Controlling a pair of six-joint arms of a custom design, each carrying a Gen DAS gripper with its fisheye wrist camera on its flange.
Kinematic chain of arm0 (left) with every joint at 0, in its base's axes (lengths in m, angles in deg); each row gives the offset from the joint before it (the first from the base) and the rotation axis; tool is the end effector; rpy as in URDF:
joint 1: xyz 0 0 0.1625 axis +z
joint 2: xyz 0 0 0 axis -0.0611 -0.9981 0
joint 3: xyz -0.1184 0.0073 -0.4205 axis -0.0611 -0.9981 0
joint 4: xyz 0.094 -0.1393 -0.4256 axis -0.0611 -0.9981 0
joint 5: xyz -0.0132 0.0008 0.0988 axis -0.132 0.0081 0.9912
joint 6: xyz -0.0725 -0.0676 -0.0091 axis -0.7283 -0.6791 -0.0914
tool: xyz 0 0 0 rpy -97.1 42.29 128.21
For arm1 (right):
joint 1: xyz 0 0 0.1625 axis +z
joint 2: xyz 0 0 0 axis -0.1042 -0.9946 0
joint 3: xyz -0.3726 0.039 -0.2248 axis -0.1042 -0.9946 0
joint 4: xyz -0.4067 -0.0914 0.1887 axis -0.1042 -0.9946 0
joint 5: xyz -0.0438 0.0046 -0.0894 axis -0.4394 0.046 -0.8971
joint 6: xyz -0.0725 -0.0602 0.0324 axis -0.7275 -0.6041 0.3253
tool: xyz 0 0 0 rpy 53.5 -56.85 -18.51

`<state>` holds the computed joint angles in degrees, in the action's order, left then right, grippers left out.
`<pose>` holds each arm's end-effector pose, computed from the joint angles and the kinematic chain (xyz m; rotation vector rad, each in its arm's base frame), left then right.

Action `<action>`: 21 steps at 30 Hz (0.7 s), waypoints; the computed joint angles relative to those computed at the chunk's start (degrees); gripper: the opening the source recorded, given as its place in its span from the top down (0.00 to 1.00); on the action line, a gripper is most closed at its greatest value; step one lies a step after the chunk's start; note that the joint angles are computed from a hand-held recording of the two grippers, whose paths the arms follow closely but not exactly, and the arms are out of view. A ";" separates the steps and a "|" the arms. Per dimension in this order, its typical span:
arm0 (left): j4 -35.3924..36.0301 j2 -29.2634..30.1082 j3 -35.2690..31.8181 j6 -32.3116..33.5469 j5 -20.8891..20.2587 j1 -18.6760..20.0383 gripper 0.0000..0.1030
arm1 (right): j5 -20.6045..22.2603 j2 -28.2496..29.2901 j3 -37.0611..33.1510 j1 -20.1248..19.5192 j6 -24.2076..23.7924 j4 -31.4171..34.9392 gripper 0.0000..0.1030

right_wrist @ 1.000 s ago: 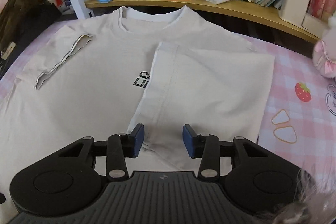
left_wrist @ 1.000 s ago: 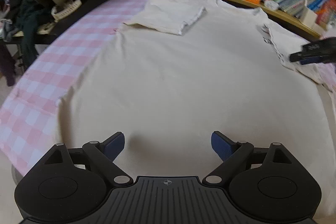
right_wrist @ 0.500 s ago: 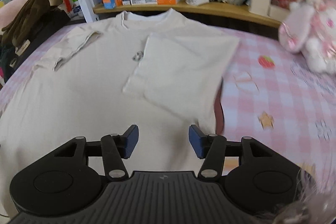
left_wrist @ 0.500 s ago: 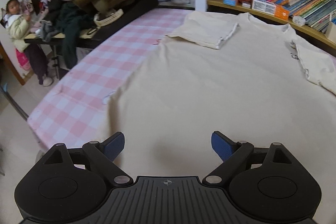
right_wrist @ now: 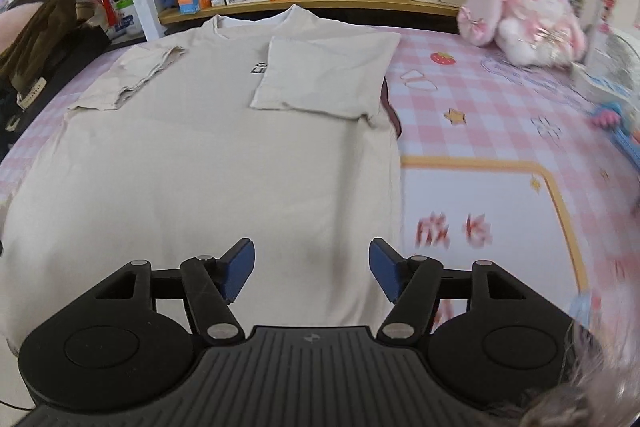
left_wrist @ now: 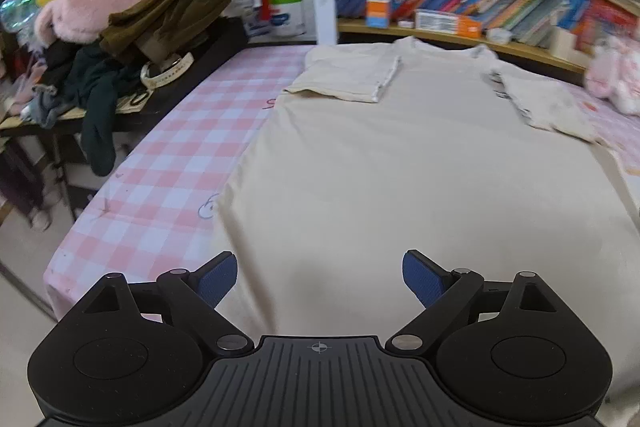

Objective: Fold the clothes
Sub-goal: 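Open the right tool and pull it back from the folded sleeve, then grasp the T-shirt hem with both tools side by side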

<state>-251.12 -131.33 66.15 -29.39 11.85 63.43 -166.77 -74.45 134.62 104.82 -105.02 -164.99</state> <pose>-0.1581 -0.7075 0.2790 0.2897 2.1131 -0.9475 0.2078 -0.7868 0.2143 0.4643 -2.3953 0.8153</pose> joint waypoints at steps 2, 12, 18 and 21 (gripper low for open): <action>-0.88 -2.54 3.06 1.92 -1.73 0.18 0.10 | -1.63 -1.22 3.93 1.24 0.89 -3.58 0.40; -0.91 -14.49 15.04 2.88 -6.62 1.88 0.10 | -10.70 -6.58 20.51 6.56 11.02 -12.25 0.35; 5.57 -18.47 17.43 0.17 -8.47 2.84 0.08 | -13.24 -10.35 27.01 7.43 19.26 -11.34 0.35; 7.89 -19.80 17.59 -3.55 -11.06 3.96 0.08 | -13.66 -12.66 29.32 6.93 23.26 -10.03 0.35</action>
<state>-243.23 -151.13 83.74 -32.94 0.79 67.39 -180.44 -87.11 163.94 111.76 -81.76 -175.02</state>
